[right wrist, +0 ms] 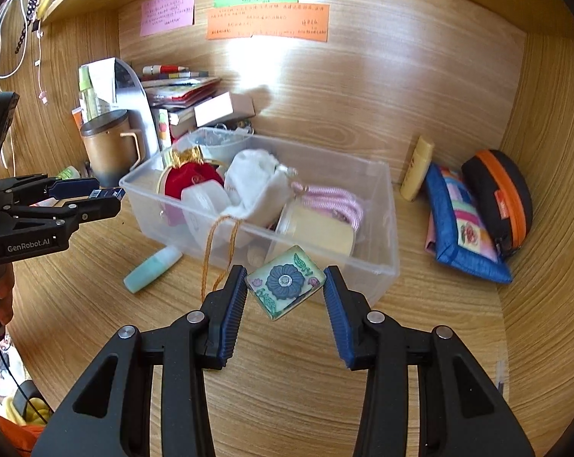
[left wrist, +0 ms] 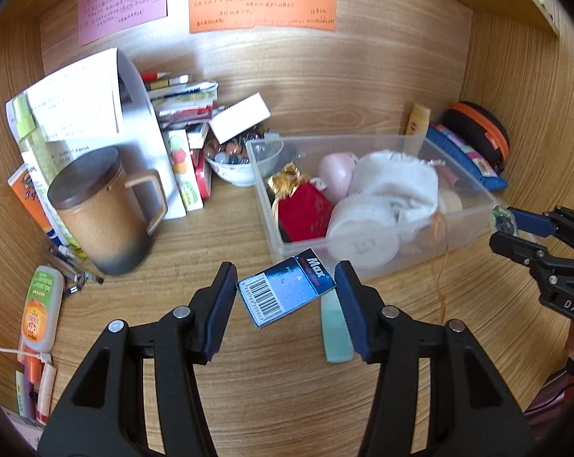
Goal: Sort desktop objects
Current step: 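Carry the card pack and the tile over the clear box and release them inside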
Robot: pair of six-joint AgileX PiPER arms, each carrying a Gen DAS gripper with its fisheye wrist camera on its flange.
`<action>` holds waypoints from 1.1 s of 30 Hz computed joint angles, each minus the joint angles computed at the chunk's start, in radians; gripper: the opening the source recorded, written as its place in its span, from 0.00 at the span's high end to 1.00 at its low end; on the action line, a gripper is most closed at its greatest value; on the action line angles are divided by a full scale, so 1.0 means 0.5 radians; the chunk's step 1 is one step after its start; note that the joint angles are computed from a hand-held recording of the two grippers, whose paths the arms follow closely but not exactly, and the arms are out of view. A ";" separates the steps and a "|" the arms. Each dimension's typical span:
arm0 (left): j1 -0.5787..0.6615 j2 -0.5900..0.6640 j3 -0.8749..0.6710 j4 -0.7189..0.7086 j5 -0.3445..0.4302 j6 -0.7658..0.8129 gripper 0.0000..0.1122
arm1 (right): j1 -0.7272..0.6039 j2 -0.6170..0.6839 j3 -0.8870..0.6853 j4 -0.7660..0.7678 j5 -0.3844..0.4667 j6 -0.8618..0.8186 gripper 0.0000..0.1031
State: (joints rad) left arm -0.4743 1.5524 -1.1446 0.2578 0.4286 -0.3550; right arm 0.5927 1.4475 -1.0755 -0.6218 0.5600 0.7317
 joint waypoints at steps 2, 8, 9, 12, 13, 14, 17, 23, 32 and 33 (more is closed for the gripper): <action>0.001 0.003 -0.029 -0.023 0.002 0.030 0.53 | -0.001 0.007 -0.026 -0.004 0.004 -0.015 0.63; -0.006 0.039 -0.129 -0.087 0.007 0.109 0.53 | -0.022 0.077 -0.139 -0.001 0.001 -0.071 0.63; -0.009 0.051 -0.149 -0.099 0.010 0.125 0.53 | -0.028 0.088 -0.156 0.005 -0.004 -0.083 0.63; -0.014 0.085 -0.207 -0.130 0.024 0.164 0.53 | -0.054 0.133 -0.221 0.048 -0.012 -0.149 0.63; -0.012 0.095 -0.225 -0.149 0.027 0.186 0.53 | -0.060 0.147 -0.239 0.056 -0.014 -0.165 0.63; -0.011 0.107 -0.244 -0.160 0.030 0.201 0.53 | -0.067 0.163 -0.261 0.063 -0.013 -0.178 0.63; -0.005 0.145 -0.303 -0.197 0.038 0.254 0.53 | -0.092 0.199 -0.304 0.106 -0.027 -0.233 0.63; 0.016 0.239 -0.424 -0.262 0.068 0.336 0.53 | -0.150 0.271 -0.380 0.190 -0.040 -0.336 0.63; 0.045 0.431 -0.641 -0.422 0.162 0.506 0.53 | -0.262 0.398 -0.463 0.405 -0.079 -0.554 0.63; 0.047 0.448 -0.657 -0.433 0.167 0.516 0.53 | -0.266 0.410 -0.470 0.419 -0.081 -0.571 0.63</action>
State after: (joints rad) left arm -0.4510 1.7765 -1.4732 0.0413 0.5121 -0.0968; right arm 0.4598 1.6523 -1.3104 -0.4124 0.5196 0.4460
